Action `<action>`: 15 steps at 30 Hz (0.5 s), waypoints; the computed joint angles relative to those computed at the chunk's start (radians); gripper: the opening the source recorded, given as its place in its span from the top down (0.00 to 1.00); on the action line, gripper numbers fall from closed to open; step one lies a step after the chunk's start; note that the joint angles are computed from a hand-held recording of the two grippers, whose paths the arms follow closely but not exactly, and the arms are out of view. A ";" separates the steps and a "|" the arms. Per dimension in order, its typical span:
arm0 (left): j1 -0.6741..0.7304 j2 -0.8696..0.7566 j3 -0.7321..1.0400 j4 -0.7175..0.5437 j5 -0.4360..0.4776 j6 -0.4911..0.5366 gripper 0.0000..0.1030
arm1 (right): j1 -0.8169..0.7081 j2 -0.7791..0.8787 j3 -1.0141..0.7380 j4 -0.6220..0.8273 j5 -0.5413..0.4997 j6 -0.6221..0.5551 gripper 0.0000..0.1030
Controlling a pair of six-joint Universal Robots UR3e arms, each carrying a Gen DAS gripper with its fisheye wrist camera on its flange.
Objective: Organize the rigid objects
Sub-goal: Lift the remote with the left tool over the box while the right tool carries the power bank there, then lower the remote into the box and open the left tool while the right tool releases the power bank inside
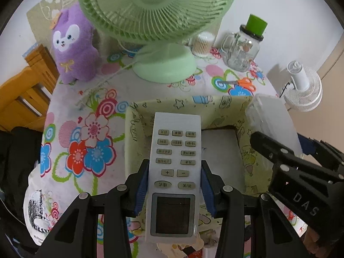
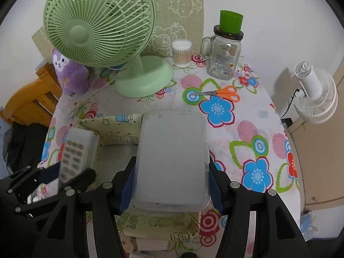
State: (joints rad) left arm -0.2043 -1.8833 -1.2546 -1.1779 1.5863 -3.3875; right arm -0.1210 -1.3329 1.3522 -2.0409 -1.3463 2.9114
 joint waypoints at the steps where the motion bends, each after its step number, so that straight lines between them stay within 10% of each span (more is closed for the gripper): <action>1: -0.001 -0.009 0.001 0.001 -0.003 0.004 0.56 | 0.003 0.007 -0.003 -0.001 0.002 0.001 0.40; 15: 0.009 -0.093 0.028 0.022 -0.005 0.002 0.56 | 0.078 0.124 -0.049 -0.075 -0.083 0.043 0.40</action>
